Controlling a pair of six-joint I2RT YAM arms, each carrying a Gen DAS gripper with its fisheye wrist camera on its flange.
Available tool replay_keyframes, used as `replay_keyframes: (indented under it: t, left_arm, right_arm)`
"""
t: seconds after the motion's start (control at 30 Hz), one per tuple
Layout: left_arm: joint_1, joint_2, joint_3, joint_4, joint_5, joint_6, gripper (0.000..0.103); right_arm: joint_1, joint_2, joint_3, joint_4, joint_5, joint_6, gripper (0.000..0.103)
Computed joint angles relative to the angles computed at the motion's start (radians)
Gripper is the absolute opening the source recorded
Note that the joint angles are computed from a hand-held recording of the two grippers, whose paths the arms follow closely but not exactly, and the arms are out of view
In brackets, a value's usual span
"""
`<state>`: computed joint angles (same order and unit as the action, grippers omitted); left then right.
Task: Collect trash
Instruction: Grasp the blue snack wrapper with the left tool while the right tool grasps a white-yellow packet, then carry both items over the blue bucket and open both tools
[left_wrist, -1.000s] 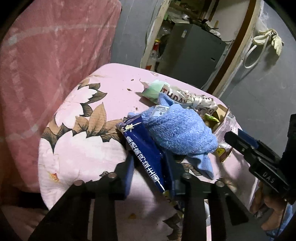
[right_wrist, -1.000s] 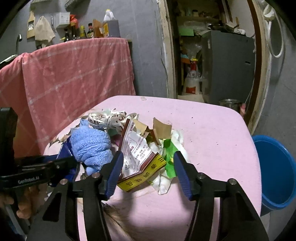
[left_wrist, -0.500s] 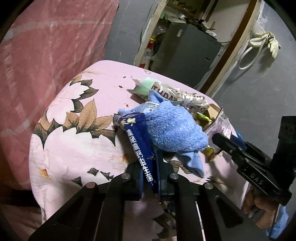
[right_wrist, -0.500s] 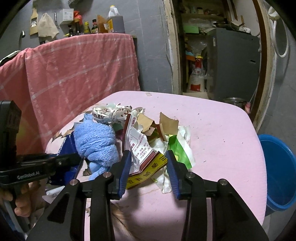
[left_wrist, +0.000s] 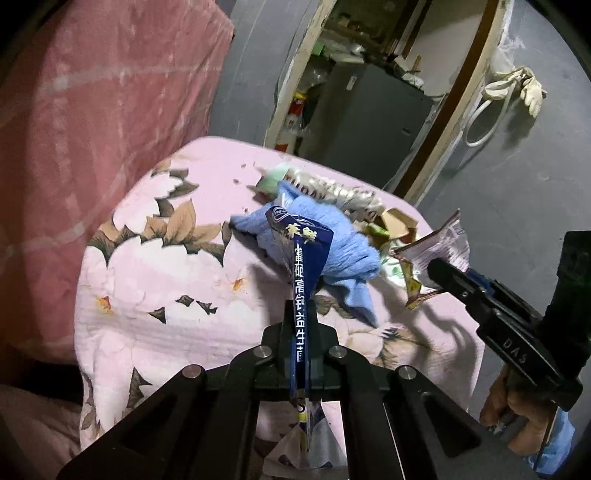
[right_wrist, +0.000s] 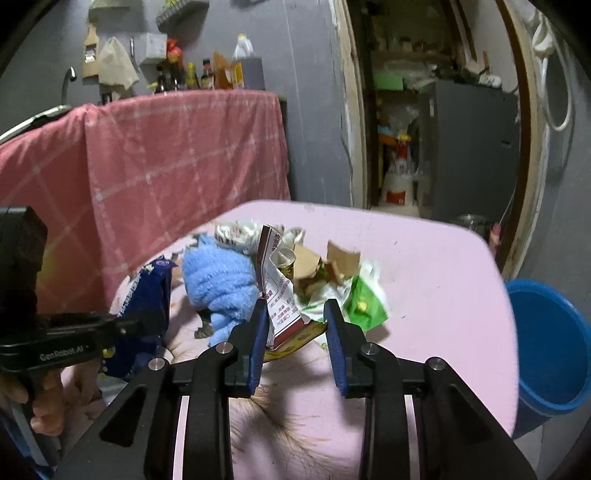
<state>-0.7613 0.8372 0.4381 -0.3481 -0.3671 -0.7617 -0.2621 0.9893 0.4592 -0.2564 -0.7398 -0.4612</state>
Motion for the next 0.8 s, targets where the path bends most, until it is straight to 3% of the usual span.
replay_keyframes:
  t: [0.23,0.4,0.63,0.8]
  left_arm:
    - [-0.165,0.017,0.051,0.048,-0.227,0.014,0.001]
    - [-0.238,0.111,0.11,0.205,-0.35,0.13,0.001]
    - [-0.246,0.316,0.194,0.511,-0.356,0.32,0.001]
    - [-0.264,0.513,0.323,0.654,-0.332,0.411,0.001]
  right_arm:
    - [-0.13,-0.179,-0.039,0.024,-0.106,0.017,0.028]
    - [-0.277,-0.251,-0.052,0.108,-0.196,0.064,0.028]
    - [-0.502,-0.239,-0.072,0.383,-0.275,0.201,0.028]
    - [-0.611,-0.106,-0.052,0.596,-0.273,0.264,0.028]
